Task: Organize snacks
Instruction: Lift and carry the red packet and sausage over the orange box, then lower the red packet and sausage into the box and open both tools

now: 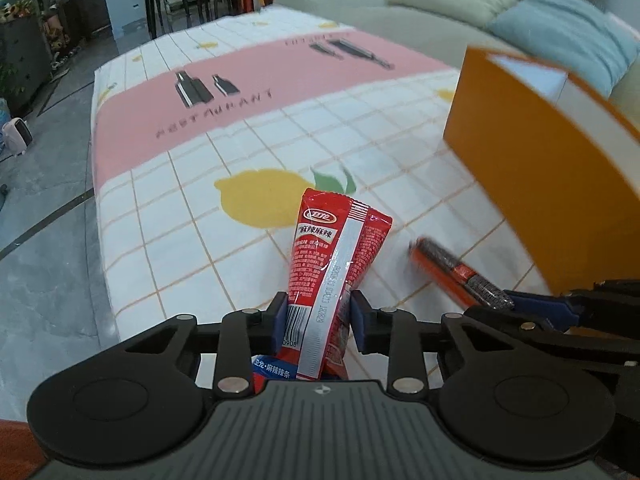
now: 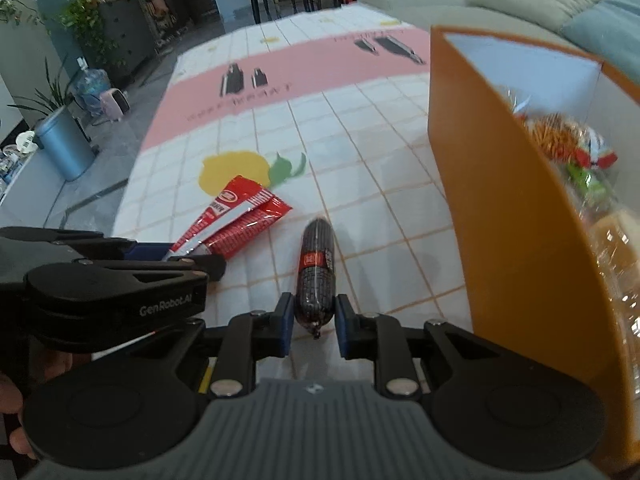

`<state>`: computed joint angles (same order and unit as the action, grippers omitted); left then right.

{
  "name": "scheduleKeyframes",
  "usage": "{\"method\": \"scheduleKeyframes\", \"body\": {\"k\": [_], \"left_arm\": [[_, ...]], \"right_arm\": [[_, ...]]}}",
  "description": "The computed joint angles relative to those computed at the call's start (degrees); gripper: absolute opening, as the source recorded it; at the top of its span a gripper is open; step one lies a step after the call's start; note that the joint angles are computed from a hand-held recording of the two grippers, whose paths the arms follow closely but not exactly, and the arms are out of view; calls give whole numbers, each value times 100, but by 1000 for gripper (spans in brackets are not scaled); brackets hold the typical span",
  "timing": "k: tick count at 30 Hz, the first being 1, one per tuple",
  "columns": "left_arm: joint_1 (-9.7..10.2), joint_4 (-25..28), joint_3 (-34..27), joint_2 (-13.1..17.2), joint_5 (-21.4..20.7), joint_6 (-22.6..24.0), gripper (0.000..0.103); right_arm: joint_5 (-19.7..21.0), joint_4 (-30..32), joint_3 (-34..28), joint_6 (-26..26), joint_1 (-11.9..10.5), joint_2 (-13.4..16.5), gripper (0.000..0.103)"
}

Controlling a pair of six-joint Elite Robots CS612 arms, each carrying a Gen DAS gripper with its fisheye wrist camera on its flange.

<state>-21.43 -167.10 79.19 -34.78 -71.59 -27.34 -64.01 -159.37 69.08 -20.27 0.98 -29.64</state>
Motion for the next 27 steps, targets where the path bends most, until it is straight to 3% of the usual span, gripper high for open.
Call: {"method": "scheduleKeyframes", "body": {"k": [3, 10, 15, 24, 27], "left_arm": [[-6, -91, 84, -104, 50, -99, 36], [-50, 558, 108, -452, 88, -541, 36], [-125, 517, -44, -552, 86, -277, 36], [-204, 657, -1008, -234, -592, 373, 36], [-208, 1028, -1570, 39, -899, 510, 36]], "right_arm": [[90, -210, 126, -20, -29, -85, 19], [419, -563, 313, 187, -155, -310, 19], [675, -1041, 317, 540, -301, -413, 19], [448, -1282, 21, 945, -569, -393, 19], [33, -1269, -156, 776, -599, -302, 19]]}}
